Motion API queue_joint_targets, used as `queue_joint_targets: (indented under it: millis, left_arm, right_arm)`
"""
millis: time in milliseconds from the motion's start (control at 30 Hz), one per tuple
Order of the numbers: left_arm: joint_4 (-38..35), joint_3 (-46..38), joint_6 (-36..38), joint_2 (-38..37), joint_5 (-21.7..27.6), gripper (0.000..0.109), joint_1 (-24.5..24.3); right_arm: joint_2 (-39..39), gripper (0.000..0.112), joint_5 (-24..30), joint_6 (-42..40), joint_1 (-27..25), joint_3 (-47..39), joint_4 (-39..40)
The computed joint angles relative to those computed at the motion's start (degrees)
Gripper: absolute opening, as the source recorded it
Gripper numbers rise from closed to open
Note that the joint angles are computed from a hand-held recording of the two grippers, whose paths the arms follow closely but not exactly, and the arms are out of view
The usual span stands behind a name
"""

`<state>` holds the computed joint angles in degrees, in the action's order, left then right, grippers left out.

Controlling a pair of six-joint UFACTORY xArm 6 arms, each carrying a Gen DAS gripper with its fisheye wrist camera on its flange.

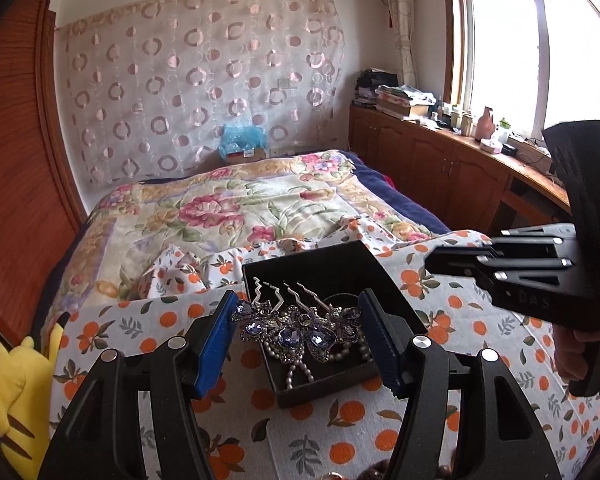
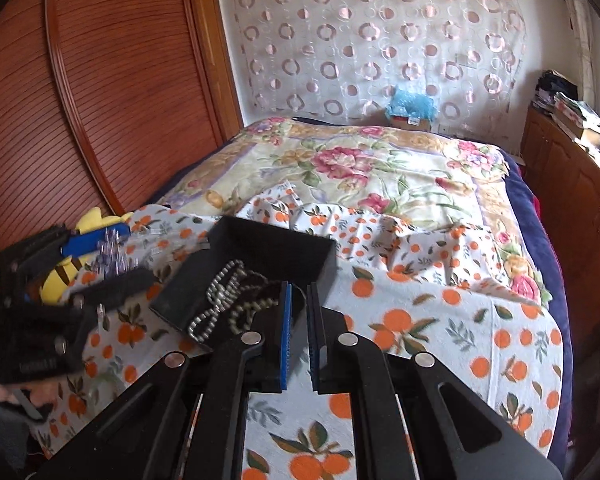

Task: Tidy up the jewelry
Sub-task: 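Lower the hair combs into the black box and open the left tool while the right releases pearls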

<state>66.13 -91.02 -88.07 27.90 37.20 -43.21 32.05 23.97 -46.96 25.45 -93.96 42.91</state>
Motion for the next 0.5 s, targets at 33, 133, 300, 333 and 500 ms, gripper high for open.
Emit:
queue_joint_targets:
  millis: [33, 133, 300, 333, 500]
  left_arm:
    - [-0.20, -1.12, 0.69, 0.82, 0.16, 0.059, -0.01]
    - [-1.40, -4.11, 2.75, 3.08, 0.26, 0.059, 0.14]
    - [-3.48, -8.57, 6.10, 6.78, 0.70, 0.059, 0.26]
    - [-4.09, -9.26, 6.83, 7.38, 0.75, 0.059, 0.33]
    - [-5.93, -12.08, 9.68, 10.29, 0.79, 0.059, 0.63]
  right_arm:
    - [-0.41, 0.009, -0.39, -0.78, -0.19, 1.09, 0.57]
    - [-0.91, 0.009, -1.32, -2.06, -0.75, 3.15, 1.17]
    - [-1.60, 0.009, -2.25, -5.13, -1.79, 5.77, 3.93]
    - [-1.77, 0.009, -2.45, -5.91, -1.96, 6.29, 4.75]
    - [-2.07, 0.009, -2.38, -8.24, -2.60, 7.46, 7.09]
